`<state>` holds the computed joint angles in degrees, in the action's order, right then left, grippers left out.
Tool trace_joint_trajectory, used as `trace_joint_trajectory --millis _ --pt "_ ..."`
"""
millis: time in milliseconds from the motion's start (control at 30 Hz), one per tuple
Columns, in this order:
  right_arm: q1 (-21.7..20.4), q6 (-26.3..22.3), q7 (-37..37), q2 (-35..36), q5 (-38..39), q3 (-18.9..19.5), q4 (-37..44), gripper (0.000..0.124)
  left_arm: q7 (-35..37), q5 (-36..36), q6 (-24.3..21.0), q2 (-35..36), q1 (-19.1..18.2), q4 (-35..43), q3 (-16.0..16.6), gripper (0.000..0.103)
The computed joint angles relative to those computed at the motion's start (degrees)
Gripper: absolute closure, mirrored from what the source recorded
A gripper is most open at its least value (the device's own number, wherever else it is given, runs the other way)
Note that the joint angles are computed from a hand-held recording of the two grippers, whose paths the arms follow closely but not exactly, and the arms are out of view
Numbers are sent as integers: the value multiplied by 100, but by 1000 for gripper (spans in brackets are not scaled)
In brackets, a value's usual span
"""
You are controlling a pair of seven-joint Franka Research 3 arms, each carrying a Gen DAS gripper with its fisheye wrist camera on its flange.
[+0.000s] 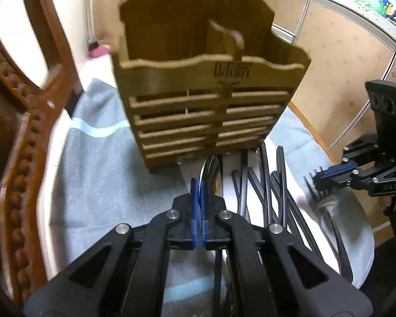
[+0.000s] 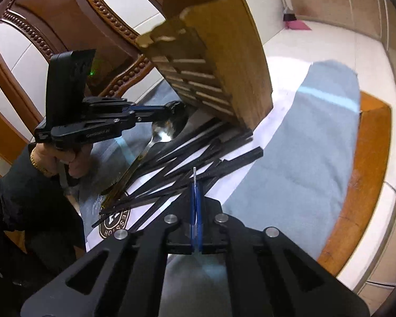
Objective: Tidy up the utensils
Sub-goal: 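Grasp the steel spoon with the left gripper while the right gripper grasps the fork, then lower the fork into the wooden holder and open the right gripper while the left holds the spoon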
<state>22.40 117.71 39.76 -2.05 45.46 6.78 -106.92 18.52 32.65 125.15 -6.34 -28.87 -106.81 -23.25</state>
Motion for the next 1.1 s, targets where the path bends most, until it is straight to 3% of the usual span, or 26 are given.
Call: trace_joint_trajectory --millis 200,433,667,800,833,900,1000,1100 --pt "117 715 -275 -716 164 0 -591 122 -372 479 -471 -259 -119 104 -257 102" --pt "420 1836 -343 -1728 518 -25 -1340 122 -936 1419 -1755 -332 -420 739 -780 102" --pt "808 3397 -66 -2650 460 53 -2062 122 -1375 2690 -3256 -92 -878 1470 -1385 102" --pt "935 4612 186 -3094 201 295 -2500 122 -1406 3360 -3908 181 -1285 1909 -1497 102" --pt "982 4732 261 -3164 129 298 -2546 122 -1399 3558 -4101 299 -1406 2056 -1537 102" --pt "1046 5490 439 -3349 103 445 -2772 122 -1354 3862 -4404 502 -1639 2281 -1553 102" --pt "693 6024 1004 -3641 -134 798 -3054 122 -1207 4249 -4854 810 -2032 2659 -1540 102" --pt "507 6090 1454 -3846 -266 896 -3243 122 -1286 4294 -5051 896 -2336 2819 -1423 102"
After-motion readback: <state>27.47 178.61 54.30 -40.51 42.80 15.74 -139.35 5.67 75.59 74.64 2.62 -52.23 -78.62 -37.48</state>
